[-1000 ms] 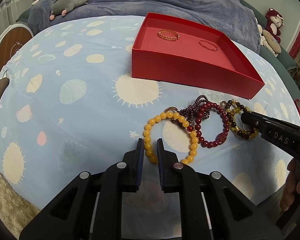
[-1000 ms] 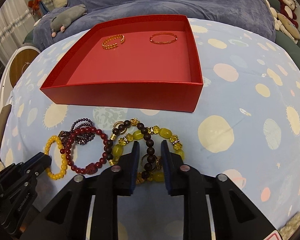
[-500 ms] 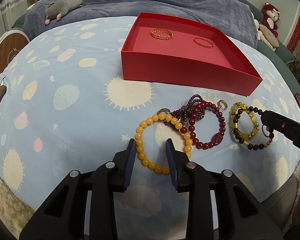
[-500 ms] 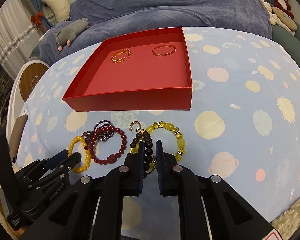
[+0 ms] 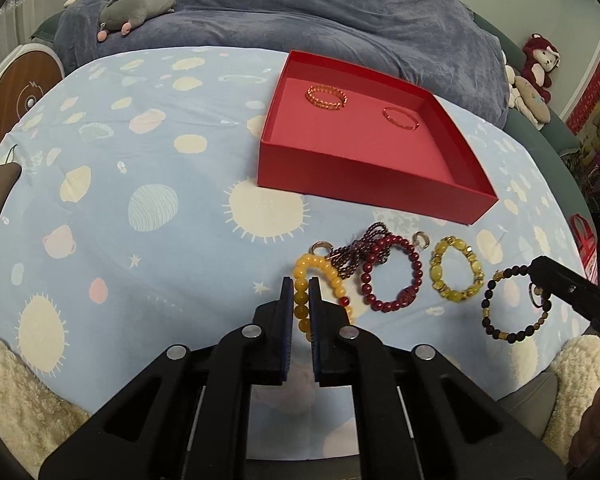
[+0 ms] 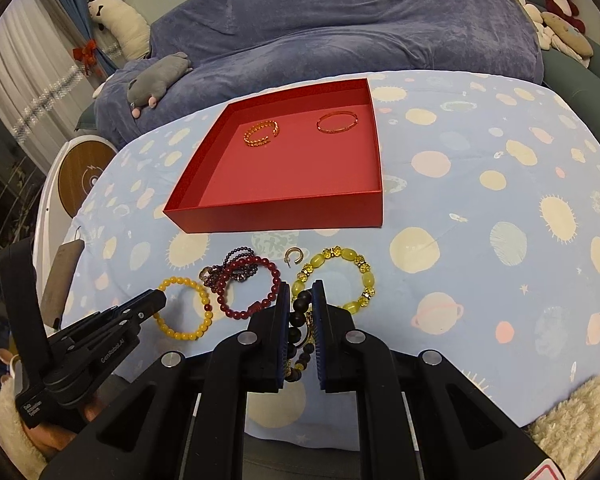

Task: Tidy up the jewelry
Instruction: 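Carry both bead bracelets into the red box and release them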

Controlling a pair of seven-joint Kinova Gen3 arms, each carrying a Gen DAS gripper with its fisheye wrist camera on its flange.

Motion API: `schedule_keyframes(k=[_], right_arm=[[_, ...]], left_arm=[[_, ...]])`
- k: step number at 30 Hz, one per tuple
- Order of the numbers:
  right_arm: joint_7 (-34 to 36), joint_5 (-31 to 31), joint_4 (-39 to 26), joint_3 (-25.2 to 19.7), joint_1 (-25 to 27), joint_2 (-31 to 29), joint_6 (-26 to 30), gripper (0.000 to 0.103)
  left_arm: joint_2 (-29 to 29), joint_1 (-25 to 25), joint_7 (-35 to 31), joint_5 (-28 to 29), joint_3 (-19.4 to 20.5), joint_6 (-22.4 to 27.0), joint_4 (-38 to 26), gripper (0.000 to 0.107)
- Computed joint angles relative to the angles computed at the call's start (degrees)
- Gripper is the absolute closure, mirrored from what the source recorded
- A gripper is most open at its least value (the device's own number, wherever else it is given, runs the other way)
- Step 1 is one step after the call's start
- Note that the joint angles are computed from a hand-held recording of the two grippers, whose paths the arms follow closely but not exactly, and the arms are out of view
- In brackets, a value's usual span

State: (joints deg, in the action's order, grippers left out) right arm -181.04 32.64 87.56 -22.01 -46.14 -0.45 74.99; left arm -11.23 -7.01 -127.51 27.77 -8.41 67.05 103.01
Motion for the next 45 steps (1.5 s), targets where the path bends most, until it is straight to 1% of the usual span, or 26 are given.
schedule_keyframes(k=[5, 10, 15, 20, 23, 27, 29, 31, 33, 38, 42, 43, 44, 45], right_arm=[[0.7, 0.7, -1.8, -0.2, 0.2, -0.7, 1.7, 0.092], [5.8, 1.6, -4.7, 0.7, 1.6, -0.4, 2.3, 0.092], [13.6, 2.4, -8.6, 3.5, 4.5, 1.3, -0.1, 0.092], [20.6, 1.9, -12.5, 7.5, 8.0, 4.2, -5.0, 0.092], [24.5, -0.3, -14.4, 10.1, 10.2, 6.7, -8.5, 0.092], [27.5, -5.0, -14.8, 13.0, 13.0, 9.1, -14.0, 0.092], [28.7, -8.6, -13.6, 14.1, 14.9, 9.9, -17.5, 0.092], [30.0, -12.4, -11.9, 14.8, 16.7, 10.6, -20.2, 0.092], [31.2, -15.9, -10.7, 15.4, 18.2, 11.6, -21.7, 0.092], [32.9, -17.1, -10.0, 16.6, 17.8, 14.2, -19.2, 0.092], [33.2, -14.2, -10.6, 17.4, 15.7, 15.5, -15.9, 0.09], [33.1, -13.1, -11.0, 17.5, 15.0, 15.8, -15.0, 0.086], [33.0, -12.0, -11.4, 17.6, 14.3, 16.1, -13.9, 0.081], [32.8, -10.9, -11.8, 17.8, 13.6, 16.2, -13.0, 0.078]], left_arm=[[0.4, 0.6, -1.0, 2.9, -0.5, 5.0, -4.9, 0.1], [2.2, 1.5, -0.6, 6.1, 0.6, 7.4, -10.6, 0.1], [6.8, 2.7, 1.4, 9.3, 3.6, 6.3, -17.3, 0.1], [13.2, 3.3, 4.3, 11.8, 7.1, 4.2, -24.5, 0.1], [17.5, 3.2, 6.5, 12.1, 9.3, 3.2, -28.6, 0.1], [22.8, 3.3, 9.5, 10.4, 11.8, 1.6, -32.0, 0.1], [25.4, 2.6, 10.5, 10.5, 12.8, 2.0, -32.8, 0.1], [27.7, 2.2, 11.8, 9.5, 13.5, 2.0, -33.2, 0.1], [29.0, 2.6, 12.6, 7.1, 13.8, 1.2, -33.0, 0.1], [30.0, 4.1, 11.9, 0.3, 14.2, -2.3, -30.9, 0.1], [29.3, 4.9, 11.6, -3.1, 14.3, -5.2, -29.0, 0.098], [29.1, 5.0, 11.7, -3.8, 14.2, -5.8, -28.6, 0.092], [28.5, 5.6, 12.2, -5.1, 14.0, -6.9, -27.9, 0.079], [27.8, 6.0, 12.5, -6.0, 13.9, -8.3, -27.0, 0.074]])
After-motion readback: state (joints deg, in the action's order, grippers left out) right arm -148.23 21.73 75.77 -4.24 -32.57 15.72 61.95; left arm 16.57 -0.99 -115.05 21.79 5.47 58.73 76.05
